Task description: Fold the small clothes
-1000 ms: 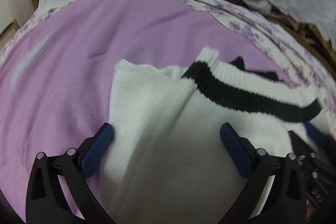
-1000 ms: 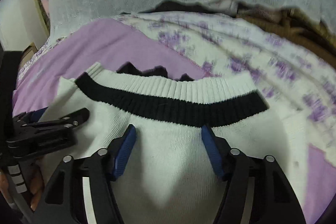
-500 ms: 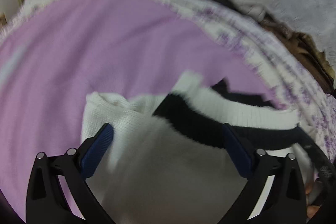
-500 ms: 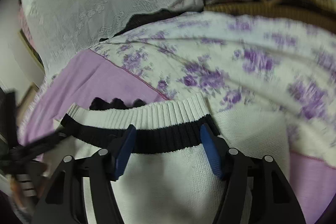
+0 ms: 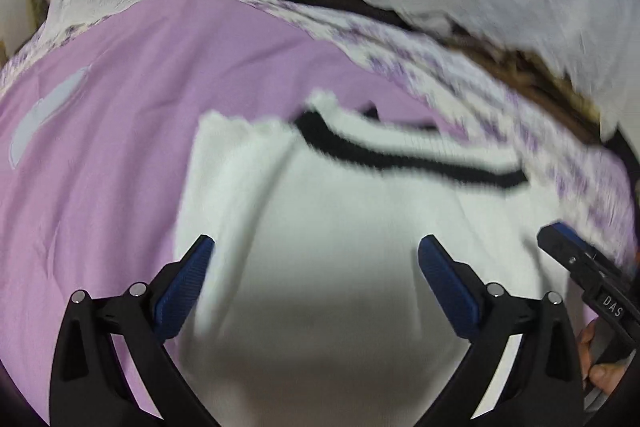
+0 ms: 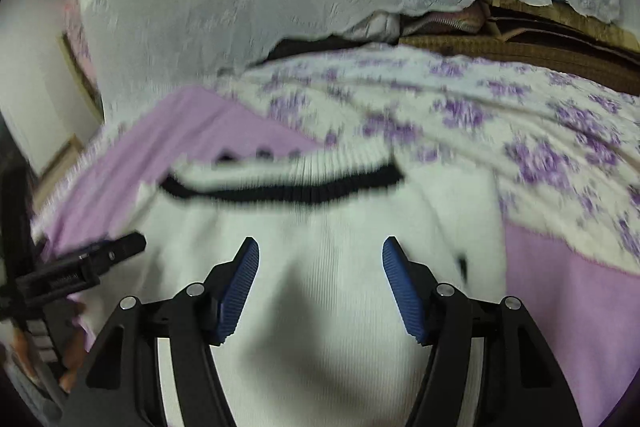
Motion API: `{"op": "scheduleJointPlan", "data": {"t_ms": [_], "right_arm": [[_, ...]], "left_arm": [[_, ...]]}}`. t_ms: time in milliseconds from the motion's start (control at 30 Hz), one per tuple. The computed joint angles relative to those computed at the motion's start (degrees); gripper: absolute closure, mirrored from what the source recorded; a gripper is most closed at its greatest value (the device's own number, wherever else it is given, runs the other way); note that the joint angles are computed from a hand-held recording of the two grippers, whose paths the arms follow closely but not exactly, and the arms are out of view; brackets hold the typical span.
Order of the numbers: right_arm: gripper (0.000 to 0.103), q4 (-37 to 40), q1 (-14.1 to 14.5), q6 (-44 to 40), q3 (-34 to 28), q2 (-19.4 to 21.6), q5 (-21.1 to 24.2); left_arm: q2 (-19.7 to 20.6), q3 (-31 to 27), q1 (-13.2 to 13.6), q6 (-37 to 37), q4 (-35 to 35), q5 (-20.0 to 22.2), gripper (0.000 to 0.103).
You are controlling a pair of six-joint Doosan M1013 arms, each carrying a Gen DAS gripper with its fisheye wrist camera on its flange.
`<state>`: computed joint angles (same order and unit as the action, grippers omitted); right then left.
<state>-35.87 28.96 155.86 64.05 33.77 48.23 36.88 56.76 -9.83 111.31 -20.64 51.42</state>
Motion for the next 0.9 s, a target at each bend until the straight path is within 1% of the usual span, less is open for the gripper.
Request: {"op": "scheduleJointPlan", "data": {"t_ms": [67,100,133,200,267,300,333,433,533,600,700,767,800,867,900], "right_arm": [[0.036,-3.9,1.7,-2.3,-1.4,1.4,5.3],[0.034,-5.6,2.5,-3.6,-2.6,2.2,8.1],[0.033,-6.7,3.0,-3.6,-3.2,2.6,9.8],[0.031,-8.0,3.5,-1.8,-2.4,2.2,10.1],[0.026,-8.5,3.7,0.5,-0.2,0.8,8.1],[0.020,-8.6,3.8,2.2,1.4,-0.3,6.4],[0.016,-8.9,3.8,4.7,3.3,-1.5,4.3],[0.016,-11.9,3.9,13.8,8.3,-4.9,-0.1],[0.016,-14.3,3.9,23.1,12.9,-8.0,-3.2],[0.016,-15.1,3.7,30.1,16.9,-10.6,-5.9],[0.016,-15.6,3.6,37.7,21.5,-13.2,-9.1],[0.016,-16.1,3.3,42.6,24.3,-14.7,-12.3],[0.016,-17.5,3.2,47.0,26.2,-15.7,-15.2],[0.016,-21.7,2.9,54.7,28.8,-16.9,-19.9],[0.016,-25.2,2.6,60.0,30.1,-17.4,-22.7]], "left_arm": [[-1.3,3.1,-1.3,-0.9,6.0,-2.8,0.004],[-2.2,5.3,-2.0,-1.2,8.9,-6.2,0.004],[-2.8,6.3,-2.3,-1.6,10.3,-7.8,0.004],[-3.8,7.8,-2.3,-2.1,11.2,-9.3,0.004],[-5.1,9.8,-1.7,-0.8,9.1,-10.8,0.004],[-5.8,10.8,-1.3,0.0,7.7,-11.7,0.005],[-6.8,12.1,-0.8,1.7,5.3,-12.4,0.005],[-8.4,14.5,-0.1,4.7,1.4,-13.5,0.005],[-9.6,16.3,0.3,7.0,-0.4,-13.8,0.005],[-10.1,17.1,0.3,7.5,-0.3,-13.9,0.005],[-10.3,17.6,0.1,6.1,1.5,-13.7,0.005],[-10.5,17.9,0.2,5.3,1.9,-13.3,0.005],[-10.6,18.0,0.4,5.2,1.7,-13.1,0.005],[-10.9,18.5,0.7,5.2,1.0,-12.9,0.005],[-11.1,18.8,0.8,5.1,0.7,-12.8,0.005]]}}
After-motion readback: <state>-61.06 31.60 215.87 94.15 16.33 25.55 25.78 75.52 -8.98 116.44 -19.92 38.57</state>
